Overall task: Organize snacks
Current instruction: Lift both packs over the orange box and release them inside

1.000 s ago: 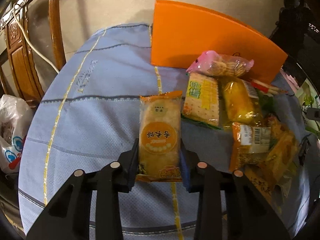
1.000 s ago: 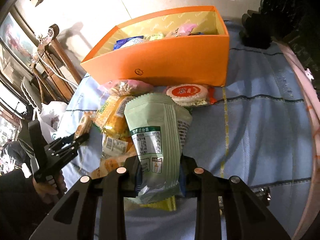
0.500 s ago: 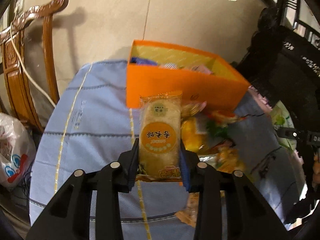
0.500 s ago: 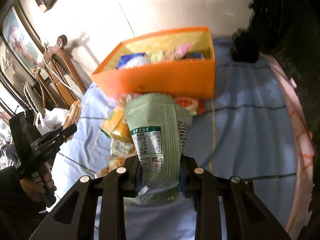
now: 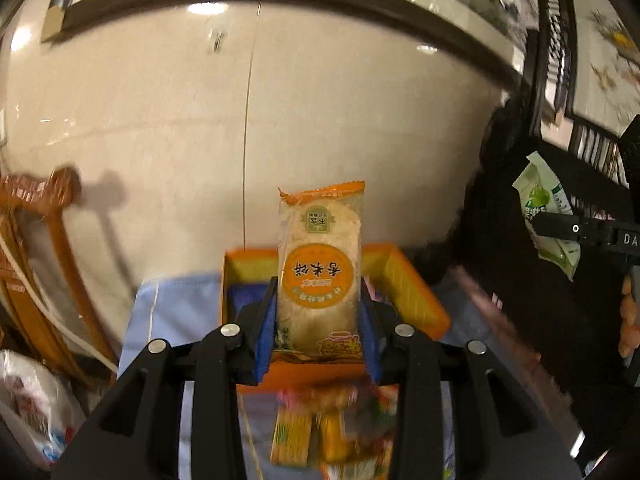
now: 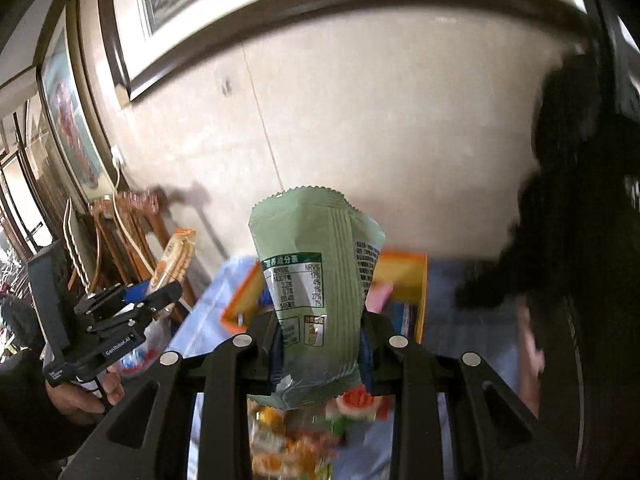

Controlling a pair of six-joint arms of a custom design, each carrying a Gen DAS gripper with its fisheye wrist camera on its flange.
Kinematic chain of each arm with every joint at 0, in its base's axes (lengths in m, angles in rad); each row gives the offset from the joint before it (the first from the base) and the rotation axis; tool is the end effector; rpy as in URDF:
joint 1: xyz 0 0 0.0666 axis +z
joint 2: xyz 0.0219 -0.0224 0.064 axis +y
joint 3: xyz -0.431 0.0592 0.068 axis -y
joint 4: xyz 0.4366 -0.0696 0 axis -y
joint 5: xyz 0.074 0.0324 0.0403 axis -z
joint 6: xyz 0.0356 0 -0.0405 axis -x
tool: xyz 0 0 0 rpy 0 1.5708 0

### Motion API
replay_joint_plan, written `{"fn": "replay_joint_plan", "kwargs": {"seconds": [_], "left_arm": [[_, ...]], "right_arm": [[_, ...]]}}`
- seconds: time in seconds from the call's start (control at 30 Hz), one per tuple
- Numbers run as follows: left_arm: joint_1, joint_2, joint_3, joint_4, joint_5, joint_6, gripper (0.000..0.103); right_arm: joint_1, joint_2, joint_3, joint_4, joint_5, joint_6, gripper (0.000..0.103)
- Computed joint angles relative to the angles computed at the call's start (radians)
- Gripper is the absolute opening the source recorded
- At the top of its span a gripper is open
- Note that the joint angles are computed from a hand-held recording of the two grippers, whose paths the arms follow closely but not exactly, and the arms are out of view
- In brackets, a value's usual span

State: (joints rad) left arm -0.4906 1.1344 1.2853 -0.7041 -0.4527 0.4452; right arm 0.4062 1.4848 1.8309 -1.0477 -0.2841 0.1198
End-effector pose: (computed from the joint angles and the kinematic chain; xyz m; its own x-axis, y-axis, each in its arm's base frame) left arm 0.3803 -0.1860 0.5597 -0.4594 -0.1937 -0.8669 -0.1134 0.9807 -0.1590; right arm 0.4976 0.2245 0.6440 -0.5198 -0.3485 -0.7800 -0.6427 0.7610 0.0883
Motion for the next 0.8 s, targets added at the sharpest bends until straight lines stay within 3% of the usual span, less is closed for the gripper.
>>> {"fn": "replay_joint_plan", "kwargs": {"seconds": [0.23, 0.43, 0.47, 0.5, 0.53, 0.57, 0.6, 0.63, 0.8], "left_arm": [[0.069, 0.119, 0.17, -0.006, 0.03, -0.09, 0.034], [0.113, 0.192, 0.228, -0.019, 0.049, -0.109, 0.035], [0.122, 0.211, 0.244, -0.031, 0.061, -0.106, 0.036], [0.137, 0.234, 0.253, -0.045, 0.095, -0.095, 0.046], [0.142, 0.257, 0.267, -0.075, 0.095, -0.082, 0.086], [0.141, 0.272, 0.268, -0.101, 0.057, -0.068, 0.099], [0.142, 0.283, 0.262, -0.116, 0.028, -0.062, 0.099], [0.148, 0.291, 0.254, -0.136, 0.037, -0.053, 0.099], [0.154, 0.249, 0.131, -0.123, 0.049, -0.02, 0.099]], "right_arm": [[0.039, 0.178, 0.287, -0.072, 0.06, 0.023, 0.029], [0.058, 0.277, 0.407, -0.12, 0.092, 0.038, 0.03], [0.059, 0.31, 0.445, -0.16, 0.093, 0.045, 0.032], [0.06, 0.342, 0.484, -0.206, 0.09, 0.047, 0.038], [0.06, 0.371, 0.508, -0.24, 0.107, 0.049, 0.051], [0.069, 0.374, 0.486, -0.234, 0.171, 0.048, 0.061], [0.074, 0.371, 0.466, -0.22, 0.22, 0.055, 0.074], [0.076, 0.356, 0.422, -0.188, 0.273, 0.066, 0.077], [0.052, 0.277, 0.24, -0.118, 0.277, 0.052, 0.077]]}}
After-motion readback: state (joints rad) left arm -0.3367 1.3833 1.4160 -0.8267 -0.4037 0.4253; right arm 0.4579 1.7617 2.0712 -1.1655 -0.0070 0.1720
